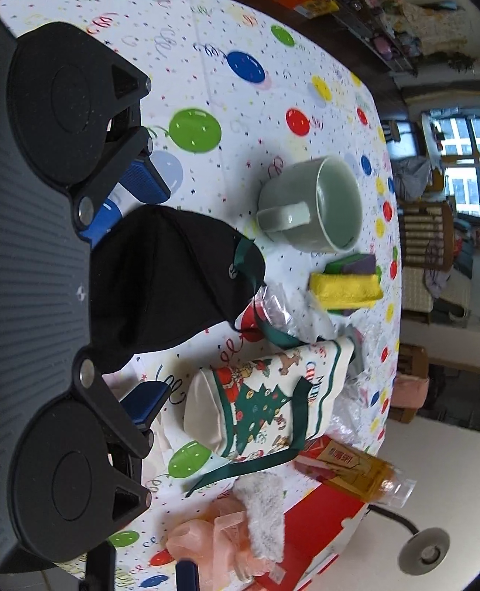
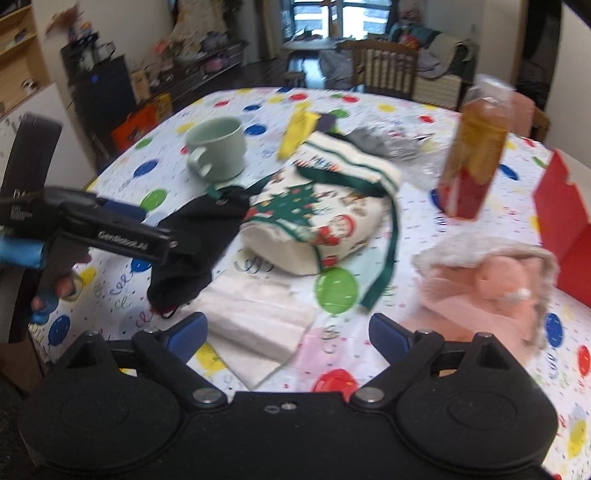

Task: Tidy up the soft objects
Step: 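Grasp the black face mask with the left tool while the right tool grasps the white cloth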

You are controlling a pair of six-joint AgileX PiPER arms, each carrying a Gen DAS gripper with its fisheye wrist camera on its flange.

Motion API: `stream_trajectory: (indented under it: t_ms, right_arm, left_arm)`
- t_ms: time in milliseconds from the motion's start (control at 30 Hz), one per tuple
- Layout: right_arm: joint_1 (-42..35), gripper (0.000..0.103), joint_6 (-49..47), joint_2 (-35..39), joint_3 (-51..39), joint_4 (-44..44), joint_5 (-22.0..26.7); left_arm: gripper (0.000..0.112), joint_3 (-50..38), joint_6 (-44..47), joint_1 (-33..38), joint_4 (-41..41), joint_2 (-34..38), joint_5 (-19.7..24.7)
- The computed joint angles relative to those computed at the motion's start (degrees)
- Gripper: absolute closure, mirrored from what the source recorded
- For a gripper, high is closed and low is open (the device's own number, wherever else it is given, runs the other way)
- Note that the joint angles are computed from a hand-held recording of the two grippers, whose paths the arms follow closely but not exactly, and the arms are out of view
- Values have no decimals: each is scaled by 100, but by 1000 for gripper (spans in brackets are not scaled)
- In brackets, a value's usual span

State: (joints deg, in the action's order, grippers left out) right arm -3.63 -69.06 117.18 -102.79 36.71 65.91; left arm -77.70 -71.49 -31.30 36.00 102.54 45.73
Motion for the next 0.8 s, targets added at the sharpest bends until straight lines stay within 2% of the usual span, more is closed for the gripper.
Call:
stream_trajectory:
  t_ms: [233, 567, 800]
  right_arm:
    - [448, 10, -103, 172, 86, -294, -130]
    - [940, 26, -460, 138, 603, -689, -791]
    - [1039, 52, -382, 108, 653, -826, -1012]
  left_arm:
    - [9, -5, 462, 108, 2, 181, -95]
    - [10, -33, 783, 227, -1, 386, -278]
    - [24, 103, 598, 215, 169, 311, -297]
